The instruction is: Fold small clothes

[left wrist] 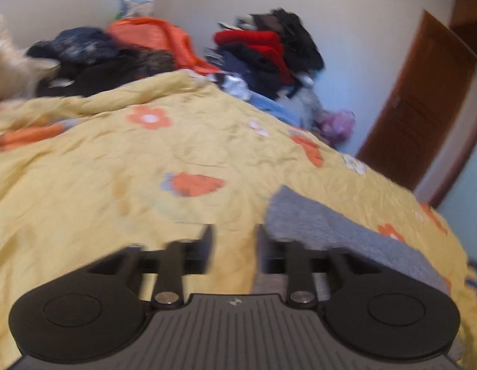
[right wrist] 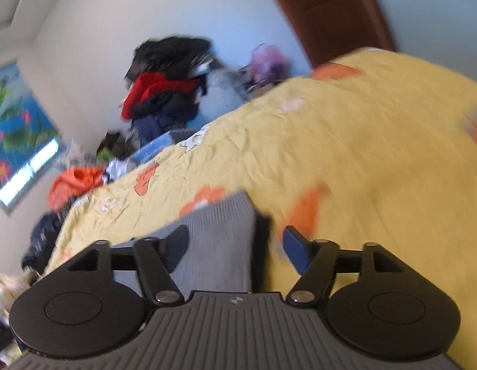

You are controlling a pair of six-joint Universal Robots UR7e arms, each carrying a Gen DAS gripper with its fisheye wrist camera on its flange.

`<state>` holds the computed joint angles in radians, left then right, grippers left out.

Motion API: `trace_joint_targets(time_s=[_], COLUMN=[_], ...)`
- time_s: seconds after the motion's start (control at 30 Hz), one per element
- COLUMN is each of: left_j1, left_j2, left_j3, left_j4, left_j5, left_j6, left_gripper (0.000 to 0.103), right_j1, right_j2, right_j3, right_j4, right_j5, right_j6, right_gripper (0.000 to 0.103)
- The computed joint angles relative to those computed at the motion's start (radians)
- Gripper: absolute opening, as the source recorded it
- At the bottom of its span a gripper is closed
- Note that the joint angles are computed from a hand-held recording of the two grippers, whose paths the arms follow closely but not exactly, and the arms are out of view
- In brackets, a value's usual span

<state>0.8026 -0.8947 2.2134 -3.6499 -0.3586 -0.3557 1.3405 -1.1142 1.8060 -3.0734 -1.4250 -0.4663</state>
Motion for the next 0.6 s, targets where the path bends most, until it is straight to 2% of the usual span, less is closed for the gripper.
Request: trace_joint_targets(time_s=[0.03,0.1,0.17,0.2,0.27,0.3,0.33,0.37,0.47,0.53,0.6], left_j1=[0.017,0.036,0.055,0.065,0.086,0.092,0.087,0.083,0.082,0.091,0.09], left_j2=[0.055,0.159,0.209,0.227,0.23,0.239,0.255,0.27,0.249,0.247,0.238], left_j3=[-0.057,-0.159,-0.215,-0.234,-0.245,-0.25,-0.253,-0.255,-0.236,-0.237,-0.242], left_j4=[-0.046,-0.104,-0.056,-0.016,0.134,0.165,0.154,0.121,0.132,0.13,0.168], left_j5=[-0.02,-0.043,-0.105,-0.121,-0.148,-0.146,-0.119,-0.106,-0.119,-0.129,-0.128], left_j6=[0.086,0.225,0.293,0.288,0.192,0.174,0.19,0.227,0.217,0.22,0.196], left_gripper=[0.09,0.092,0.092,0.092,0.092,0.092,0.094,0.094,0.095,0.099,0.099], right_j1=[0.018,0.049,0.076,0.084,0.095,0.097,0.099,0.094,0.07,0.045,0.027], right_j2=[0.048,0.139,0.214,0.244,0.278,0.281,0.281,0.272,0.227,0.225,0.218], right_j3=[-0.074,-0.211,-0.312,-0.349,-0.37,-0.36,-0.363,-0.352,-0.324,-0.334,-0.299], right_j4=[0.051,0.152,0.233,0.264,0.298,0.275,0.294,0.286,0.241,0.255,0.219], right_j5=[-0.024,-0.097,-0.172,-0.202,-0.256,-0.258,-0.271,-0.25,-0.183,-0.188,-0.156], right_j6=[-0.009,-0.02,-0.034,-0.046,-0.077,-0.114,-0.125,-0.117,-0.077,-0.024,-0.051], right_gripper=[0.071,0.07,0.071,0.066,0.05,0.026,0.01,0.01,0.009,0.009,0.009])
